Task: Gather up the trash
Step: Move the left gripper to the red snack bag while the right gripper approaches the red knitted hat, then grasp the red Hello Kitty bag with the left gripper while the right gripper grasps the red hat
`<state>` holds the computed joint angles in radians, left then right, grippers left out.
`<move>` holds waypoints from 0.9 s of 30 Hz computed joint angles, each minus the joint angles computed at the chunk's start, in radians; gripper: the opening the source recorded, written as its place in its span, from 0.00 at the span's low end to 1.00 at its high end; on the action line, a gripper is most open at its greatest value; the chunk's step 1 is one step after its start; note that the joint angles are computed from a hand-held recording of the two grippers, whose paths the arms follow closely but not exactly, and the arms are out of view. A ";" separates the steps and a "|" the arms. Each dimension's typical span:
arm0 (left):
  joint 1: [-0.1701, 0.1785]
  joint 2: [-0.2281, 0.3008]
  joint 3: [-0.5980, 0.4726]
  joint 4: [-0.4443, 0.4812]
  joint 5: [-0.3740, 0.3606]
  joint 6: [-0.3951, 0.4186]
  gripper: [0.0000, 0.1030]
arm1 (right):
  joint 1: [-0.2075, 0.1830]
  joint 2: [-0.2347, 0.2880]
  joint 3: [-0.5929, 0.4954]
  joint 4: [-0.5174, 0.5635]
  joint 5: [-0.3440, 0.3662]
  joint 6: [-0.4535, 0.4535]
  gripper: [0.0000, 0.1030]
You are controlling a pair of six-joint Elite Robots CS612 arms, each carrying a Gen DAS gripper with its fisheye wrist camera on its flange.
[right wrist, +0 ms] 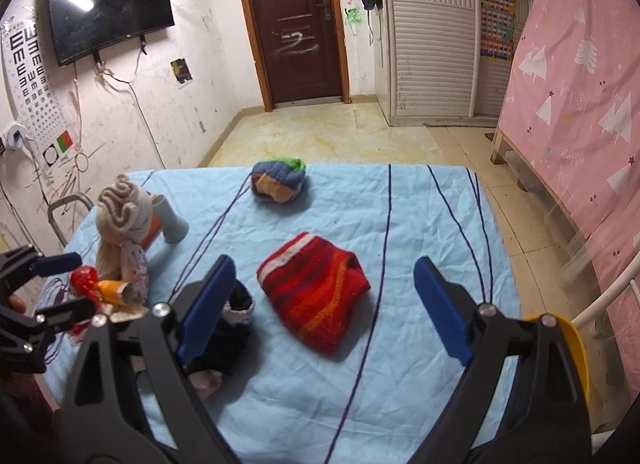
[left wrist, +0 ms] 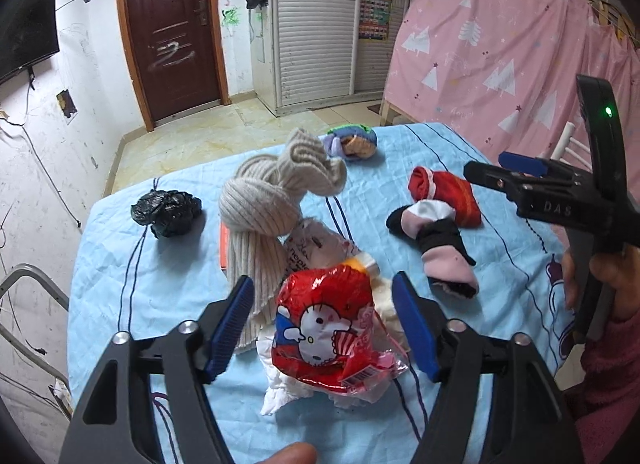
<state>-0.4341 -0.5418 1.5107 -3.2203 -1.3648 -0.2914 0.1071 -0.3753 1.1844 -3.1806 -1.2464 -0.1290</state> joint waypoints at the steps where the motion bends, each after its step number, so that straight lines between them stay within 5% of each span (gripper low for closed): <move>1: 0.003 0.002 -0.001 -0.002 -0.015 0.001 0.51 | 0.000 0.002 -0.003 0.005 -0.001 0.001 0.85; 4: 0.011 0.008 -0.005 -0.010 -0.050 -0.002 0.31 | 0.002 0.009 -0.016 0.024 -0.003 0.004 0.85; 7: 0.016 0.008 0.001 -0.035 -0.064 -0.006 0.23 | 0.004 0.014 -0.025 0.037 -0.003 0.005 0.85; 24: 0.039 -0.039 0.063 -0.205 -0.075 -0.062 0.22 | 0.014 0.054 -0.113 0.173 -0.015 0.001 0.84; 27: 0.040 -0.044 0.066 -0.212 -0.069 -0.072 0.22 | 0.016 0.066 -0.140 0.220 -0.023 0.000 0.73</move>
